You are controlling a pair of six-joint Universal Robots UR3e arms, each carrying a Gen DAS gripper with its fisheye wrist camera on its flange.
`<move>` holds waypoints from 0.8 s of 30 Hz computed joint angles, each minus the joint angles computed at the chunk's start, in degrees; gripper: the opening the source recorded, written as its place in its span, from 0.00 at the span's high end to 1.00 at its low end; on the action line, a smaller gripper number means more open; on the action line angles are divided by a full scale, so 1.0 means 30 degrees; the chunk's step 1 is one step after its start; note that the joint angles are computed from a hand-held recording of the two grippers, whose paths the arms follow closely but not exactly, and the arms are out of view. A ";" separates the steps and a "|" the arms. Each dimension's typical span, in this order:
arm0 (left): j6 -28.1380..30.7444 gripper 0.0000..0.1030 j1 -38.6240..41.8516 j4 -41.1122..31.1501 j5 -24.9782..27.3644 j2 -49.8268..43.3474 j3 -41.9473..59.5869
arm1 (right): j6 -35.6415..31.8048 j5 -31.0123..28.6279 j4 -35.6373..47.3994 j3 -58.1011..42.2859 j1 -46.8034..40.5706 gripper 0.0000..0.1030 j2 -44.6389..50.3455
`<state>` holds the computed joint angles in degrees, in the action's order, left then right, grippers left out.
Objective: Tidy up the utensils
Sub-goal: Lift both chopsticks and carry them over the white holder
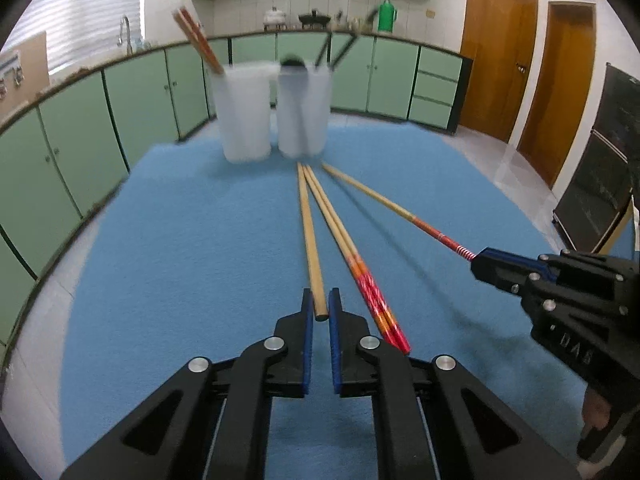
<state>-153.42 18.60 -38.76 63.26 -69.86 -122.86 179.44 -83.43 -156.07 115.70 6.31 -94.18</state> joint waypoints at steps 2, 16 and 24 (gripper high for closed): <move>0.0379 0.93 0.0712 -0.0958 -0.0767 0.0751 0.0651 | -0.0224 0.0292 0.0594 -0.0555 -0.0237 0.95 -0.0516; -0.0573 0.93 0.1555 -0.2074 -0.3572 -0.1313 0.7183 | -0.1031 0.3393 0.4706 -0.7492 -0.2311 0.95 -0.0414; -0.1042 0.94 0.0639 -0.2468 -0.3842 -0.4469 1.1541 | -0.2199 0.3759 0.8187 -1.4296 -0.1964 0.95 0.2897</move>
